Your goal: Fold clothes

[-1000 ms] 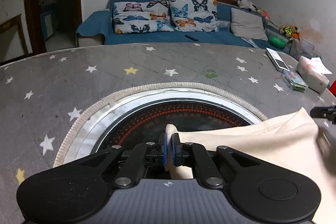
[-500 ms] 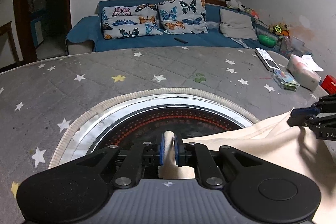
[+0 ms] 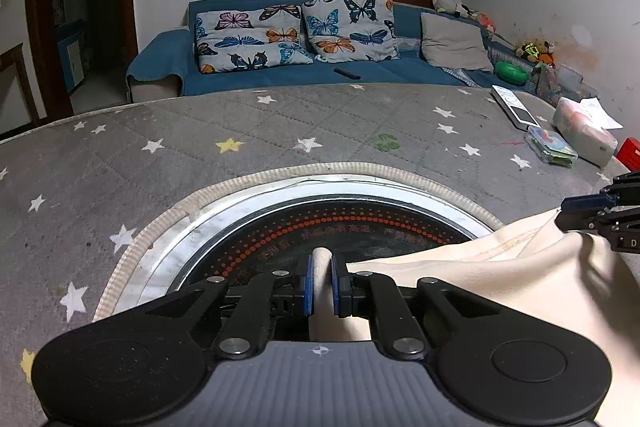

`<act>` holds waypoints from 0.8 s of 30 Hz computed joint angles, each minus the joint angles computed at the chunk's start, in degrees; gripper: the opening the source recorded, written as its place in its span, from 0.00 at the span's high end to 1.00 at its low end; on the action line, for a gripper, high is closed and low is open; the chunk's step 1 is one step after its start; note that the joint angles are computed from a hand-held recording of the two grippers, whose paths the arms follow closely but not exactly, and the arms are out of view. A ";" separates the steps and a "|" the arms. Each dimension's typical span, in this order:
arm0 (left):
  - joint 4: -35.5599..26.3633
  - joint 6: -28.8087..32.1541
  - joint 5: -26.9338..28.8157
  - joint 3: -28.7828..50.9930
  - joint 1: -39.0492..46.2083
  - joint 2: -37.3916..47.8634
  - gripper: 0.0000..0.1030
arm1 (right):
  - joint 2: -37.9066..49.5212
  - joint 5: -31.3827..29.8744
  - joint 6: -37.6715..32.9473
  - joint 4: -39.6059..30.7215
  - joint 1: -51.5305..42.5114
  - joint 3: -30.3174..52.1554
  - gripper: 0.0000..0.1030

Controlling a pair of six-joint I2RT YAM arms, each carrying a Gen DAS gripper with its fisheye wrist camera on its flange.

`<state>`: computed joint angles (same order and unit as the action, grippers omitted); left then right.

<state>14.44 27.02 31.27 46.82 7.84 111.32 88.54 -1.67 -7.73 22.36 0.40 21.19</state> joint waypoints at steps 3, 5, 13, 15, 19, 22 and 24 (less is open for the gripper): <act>0.54 -0.48 -0.11 -0.31 -0.04 -0.14 0.91 | -0.92 2.09 0.59 2.00 1.59 -1.48 0.97; 1.32 -0.86 -0.43 -0.83 -0.14 -0.42 0.91 | -1.75 3.04 1.38 3.87 2.33 -2.78 0.97; 4.00 -1.65 -0.81 -1.78 -0.52 -0.51 0.91 | -6.84 5.18 3.79 7.64 0.51 -5.15 0.97; 4.26 -2.14 -1.74 -1.44 -1.02 0.07 0.91 | -2.66 5.54 3.71 7.41 0.34 -3.29 0.97; 3.97 -2.43 -2.72 -0.82 -1.46 0.49 0.88 | 1.81 3.91 4.03 7.16 -0.83 -1.22 0.95; 2.95 -2.42 -2.85 -0.51 -1.18 -0.02 0.87 | -2.01 3.04 4.18 4.74 -1.32 -2.03 0.94; 2.21 -2.38 -2.40 -0.98 -0.76 -1.17 0.87 | -6.69 2.33 3.63 1.54 -0.93 -2.95 0.90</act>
